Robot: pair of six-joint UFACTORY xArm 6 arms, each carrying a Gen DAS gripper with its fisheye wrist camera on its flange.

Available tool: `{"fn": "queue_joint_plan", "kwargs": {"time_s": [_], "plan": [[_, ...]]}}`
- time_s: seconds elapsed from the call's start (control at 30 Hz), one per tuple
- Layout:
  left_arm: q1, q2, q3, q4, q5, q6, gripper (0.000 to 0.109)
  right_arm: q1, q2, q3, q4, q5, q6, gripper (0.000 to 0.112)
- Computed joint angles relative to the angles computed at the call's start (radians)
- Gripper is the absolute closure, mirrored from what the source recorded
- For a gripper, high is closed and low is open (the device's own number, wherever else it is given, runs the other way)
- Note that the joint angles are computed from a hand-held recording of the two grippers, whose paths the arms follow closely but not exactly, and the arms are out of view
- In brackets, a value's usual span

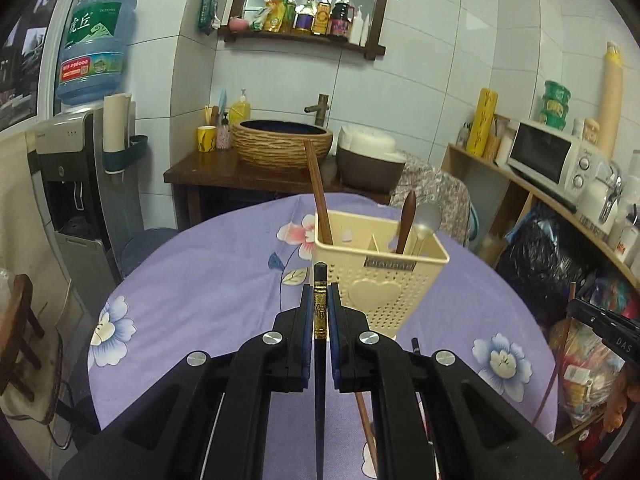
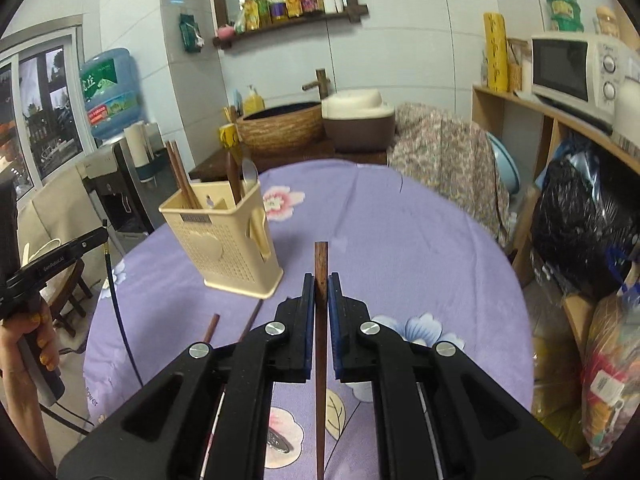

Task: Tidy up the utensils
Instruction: 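Lift both held chopsticks and lower them into the cream utensil holder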

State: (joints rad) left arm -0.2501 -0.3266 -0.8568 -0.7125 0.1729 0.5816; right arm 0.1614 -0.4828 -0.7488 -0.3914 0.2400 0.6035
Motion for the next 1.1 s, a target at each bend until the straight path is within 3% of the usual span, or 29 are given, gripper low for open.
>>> {"fn": "queue_joint_plan", "kwargs": {"time_s": [0.4,0.8,0.93,1.1], "plan": [[0.02,0.01,-0.03,-0.062,0.005,0.043,0.101,0.013,0.024,-0.071,-0.004,0.033,-0.029,0.105],[0.035,0.018,-0.088,-0.101,0.042,0.082,0.101,0.01,0.071,-0.128,0.117,0.018,-0.138,0.105],[0.045,0.027,-0.163,-0.097,0.083,0.084,0.101,0.021,0.113,-0.222,0.195,0.021,-0.216,0.105],[0.074,0.072,-0.356,-0.083,0.219,0.048,0.101,0.05,0.221,-0.461,0.305,0.099,-0.334,0.105]]}}
